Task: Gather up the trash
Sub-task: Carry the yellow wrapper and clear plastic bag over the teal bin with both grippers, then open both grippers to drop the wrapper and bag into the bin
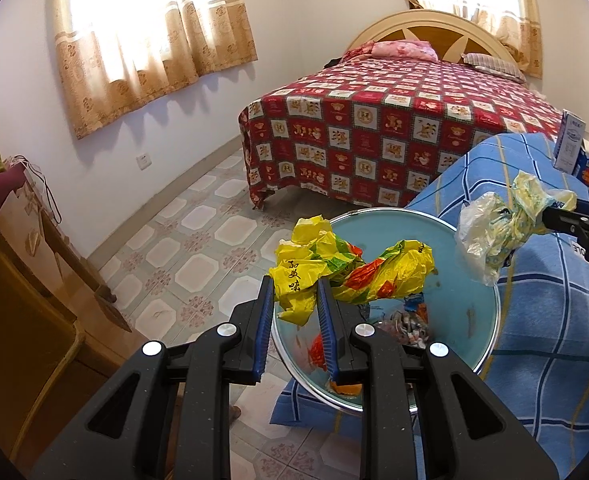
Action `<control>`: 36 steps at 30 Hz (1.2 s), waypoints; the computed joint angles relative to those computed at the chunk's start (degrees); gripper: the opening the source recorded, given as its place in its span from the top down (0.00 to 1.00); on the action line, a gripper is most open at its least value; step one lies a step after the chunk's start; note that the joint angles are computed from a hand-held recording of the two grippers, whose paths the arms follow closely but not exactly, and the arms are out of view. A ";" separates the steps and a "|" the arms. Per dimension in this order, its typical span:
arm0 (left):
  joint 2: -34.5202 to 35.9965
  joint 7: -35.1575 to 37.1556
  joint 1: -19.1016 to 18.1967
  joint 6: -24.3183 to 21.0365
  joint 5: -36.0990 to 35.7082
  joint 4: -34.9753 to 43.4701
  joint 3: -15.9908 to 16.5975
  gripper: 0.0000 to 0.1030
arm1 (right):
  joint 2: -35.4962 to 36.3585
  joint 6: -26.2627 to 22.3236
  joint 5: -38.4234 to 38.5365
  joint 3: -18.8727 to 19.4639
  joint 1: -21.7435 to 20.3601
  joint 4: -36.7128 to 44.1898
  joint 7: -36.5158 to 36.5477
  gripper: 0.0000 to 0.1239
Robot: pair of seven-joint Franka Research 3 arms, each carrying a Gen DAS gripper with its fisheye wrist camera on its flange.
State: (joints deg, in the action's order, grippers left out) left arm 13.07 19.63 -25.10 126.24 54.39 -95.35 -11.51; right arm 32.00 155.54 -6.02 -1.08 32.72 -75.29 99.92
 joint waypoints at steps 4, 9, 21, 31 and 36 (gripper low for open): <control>-0.44 -0.28 0.29 0.10 -0.30 -0.75 0.09 0.79 | 0.62 -0.52 0.10 0.13 0.12 1.02 -0.42 0.72; -1.15 -0.85 0.81 0.24 -0.39 -1.63 0.07 0.79 | 1.21 -1.04 0.22 0.25 0.25 1.98 -0.93 0.72; -1.64 -1.42 1.59 0.57 -0.77 -2.45 -0.14 0.78 | 2.76 -2.22 0.66 0.43 0.66 4.61 -2.10 0.72; -1.97 -1.89 1.94 1.73 -0.70 -2.82 -0.26 0.79 | 3.79 -3.46 1.58 1.51 0.43 6.61 -4.33 0.71; -1.79 -1.91 1.78 4.05 -0.22 -2.88 -0.46 0.76 | 4.27 -2.49 4.43 3.16 -0.63 7.05 -7.67 0.55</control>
